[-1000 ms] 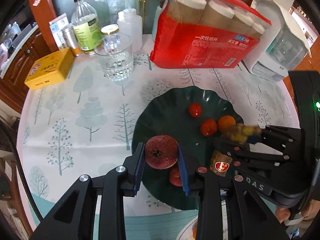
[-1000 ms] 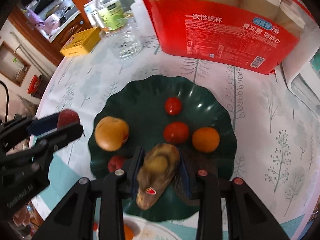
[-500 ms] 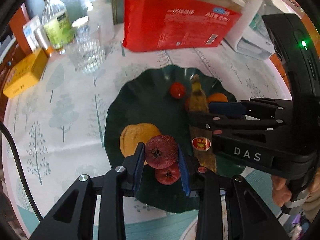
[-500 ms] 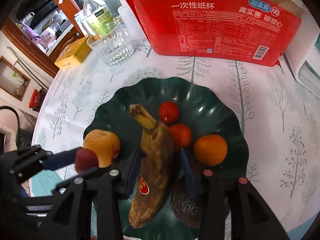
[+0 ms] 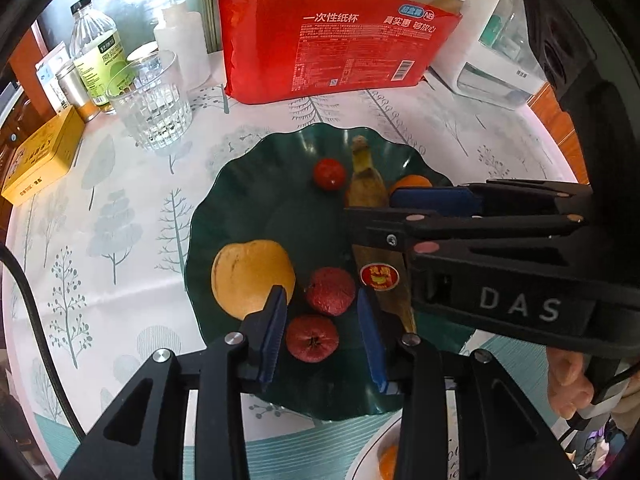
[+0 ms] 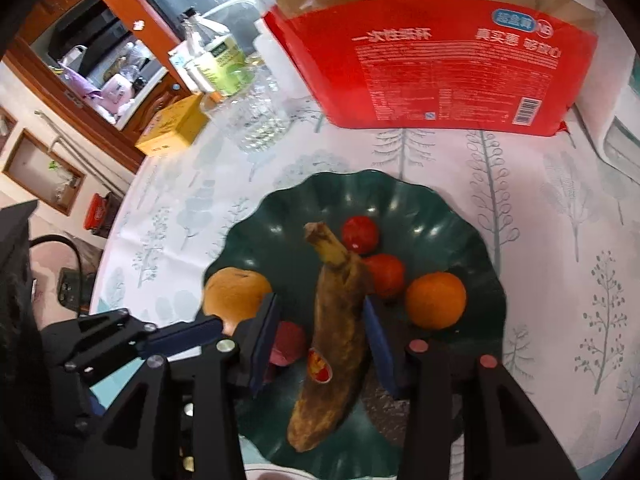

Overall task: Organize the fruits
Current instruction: 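Carry banana and red fruit onto the green plate and open both grippers, then withdraw both tools from the plate back toward the placemat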

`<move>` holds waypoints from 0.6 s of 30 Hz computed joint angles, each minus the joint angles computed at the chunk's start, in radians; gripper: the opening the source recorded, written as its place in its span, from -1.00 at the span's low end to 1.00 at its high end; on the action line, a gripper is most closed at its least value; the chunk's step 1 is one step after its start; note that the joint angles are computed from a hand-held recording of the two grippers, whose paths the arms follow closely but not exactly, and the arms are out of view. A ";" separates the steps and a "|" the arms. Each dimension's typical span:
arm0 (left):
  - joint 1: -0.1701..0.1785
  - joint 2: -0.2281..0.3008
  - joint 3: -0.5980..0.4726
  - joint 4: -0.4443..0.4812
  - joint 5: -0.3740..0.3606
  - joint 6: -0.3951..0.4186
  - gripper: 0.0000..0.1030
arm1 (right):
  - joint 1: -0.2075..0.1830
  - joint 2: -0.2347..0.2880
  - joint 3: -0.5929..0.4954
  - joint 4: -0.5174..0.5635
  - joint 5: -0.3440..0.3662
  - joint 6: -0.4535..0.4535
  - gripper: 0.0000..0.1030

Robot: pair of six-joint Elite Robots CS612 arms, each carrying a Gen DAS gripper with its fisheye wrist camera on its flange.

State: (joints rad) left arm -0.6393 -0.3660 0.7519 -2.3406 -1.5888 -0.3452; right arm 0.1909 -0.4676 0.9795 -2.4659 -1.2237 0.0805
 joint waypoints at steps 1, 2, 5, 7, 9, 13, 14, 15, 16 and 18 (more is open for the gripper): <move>-0.001 -0.005 0.008 -0.002 0.003 -0.003 -0.30 | 0.001 -0.002 0.001 -0.001 0.000 0.001 -0.15; -0.001 -0.011 0.019 -0.006 0.006 -0.006 -0.29 | 0.000 -0.003 0.005 -0.004 0.007 0.004 -0.15; -0.004 -0.033 0.056 -0.025 0.016 -0.013 -0.28 | -0.005 -0.009 0.013 -0.003 0.041 0.014 -0.15; -0.005 -0.049 0.083 -0.036 0.022 -0.019 -0.26 | -0.006 -0.013 0.017 0.007 0.066 0.006 -0.15; -0.008 -0.066 0.113 -0.047 0.032 -0.028 -0.19 | -0.003 -0.021 0.025 0.013 0.058 0.001 -0.15; -0.014 -0.103 0.175 -0.073 0.048 -0.041 -0.18 | -0.002 -0.054 0.078 -0.036 0.042 -0.005 -0.15; -0.017 -0.112 0.190 -0.079 0.054 -0.044 -0.18 | -0.001 -0.063 0.092 -0.049 0.031 -0.012 -0.15; -0.018 -0.119 0.202 -0.084 0.059 -0.048 -0.17 | 0.001 -0.072 0.105 -0.061 0.018 -0.020 -0.15; -0.021 -0.129 0.218 -0.090 0.064 -0.053 -0.17 | 0.002 -0.083 0.120 -0.071 0.006 -0.027 -0.15; -0.025 -0.148 0.250 -0.107 0.072 -0.068 -0.14 | 0.001 -0.104 0.152 -0.093 -0.005 -0.034 -0.15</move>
